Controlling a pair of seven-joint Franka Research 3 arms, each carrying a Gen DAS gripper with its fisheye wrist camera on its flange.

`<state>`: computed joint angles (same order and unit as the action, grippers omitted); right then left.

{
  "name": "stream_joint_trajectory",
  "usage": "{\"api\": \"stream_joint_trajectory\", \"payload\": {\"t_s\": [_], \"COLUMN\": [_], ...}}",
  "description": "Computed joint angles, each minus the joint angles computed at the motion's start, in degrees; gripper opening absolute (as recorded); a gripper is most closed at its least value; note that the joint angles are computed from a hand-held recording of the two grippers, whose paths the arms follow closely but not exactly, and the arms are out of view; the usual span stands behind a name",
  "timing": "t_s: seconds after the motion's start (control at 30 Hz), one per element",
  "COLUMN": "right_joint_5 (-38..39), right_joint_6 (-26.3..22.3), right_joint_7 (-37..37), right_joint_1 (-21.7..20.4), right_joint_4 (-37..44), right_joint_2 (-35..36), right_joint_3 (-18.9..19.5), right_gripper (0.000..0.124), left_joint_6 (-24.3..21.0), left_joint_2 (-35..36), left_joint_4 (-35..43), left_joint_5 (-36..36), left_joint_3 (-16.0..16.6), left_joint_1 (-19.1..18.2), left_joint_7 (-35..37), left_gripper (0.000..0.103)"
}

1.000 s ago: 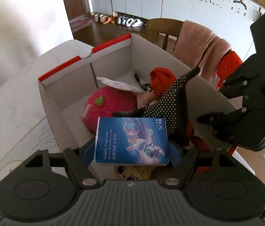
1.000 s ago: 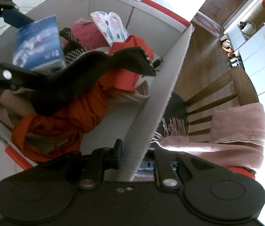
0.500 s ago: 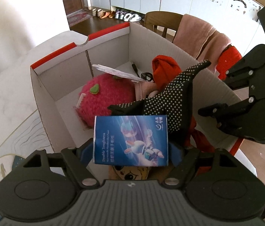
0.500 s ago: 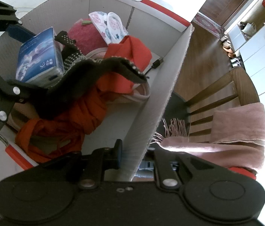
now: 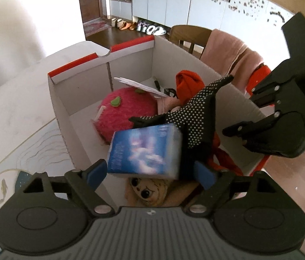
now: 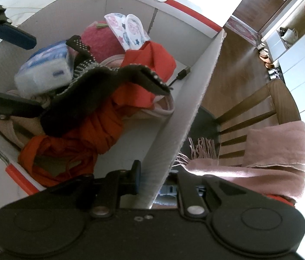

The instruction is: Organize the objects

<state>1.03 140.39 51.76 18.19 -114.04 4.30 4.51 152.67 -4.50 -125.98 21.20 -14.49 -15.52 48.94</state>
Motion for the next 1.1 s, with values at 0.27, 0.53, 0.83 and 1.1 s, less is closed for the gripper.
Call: {"api": "stream_joint_trajectory", "payload": {"t_s": [0.27, 0.53, 0.83, 1.1], "right_joint_5": [2.0, 5.3, 10.5, 12.8], "right_joint_6": [-0.1, -0.7, -1.0, 5.0], "right_joint_7": [-3.6, -8.3, -11.4, -5.2], "right_joint_1": [-0.3, -0.8, -1.5, -1.4], "right_joint_4": [-0.1, -0.6, -1.9, -6.8], "right_joint_2": [-0.8, -2.4, -6.5, -12.7], "right_joint_3": [0.1, 0.1, -0.2, 0.3], "right_gripper": [0.012, 0.012, 0.012, 0.015], "left_joint_6": [1.7, -0.4, -1.8, 0.2], "left_joint_2": [-4.6, -9.1, -12.6, -16.9], "left_joint_4": [-3.0, -4.7, -6.3, -9.6], "left_joint_5": [3.6, 11.3, 15.0, 15.2], "left_joint_3": [-0.9, -3.4, -4.2, -3.8], "left_joint_1": [0.9, 2.9, 3.2, 3.2], "left_joint_7": [-8.4, -21.0, -27.8, -26.3], "left_gripper": [0.090, 0.090, 0.090, 0.090]}}
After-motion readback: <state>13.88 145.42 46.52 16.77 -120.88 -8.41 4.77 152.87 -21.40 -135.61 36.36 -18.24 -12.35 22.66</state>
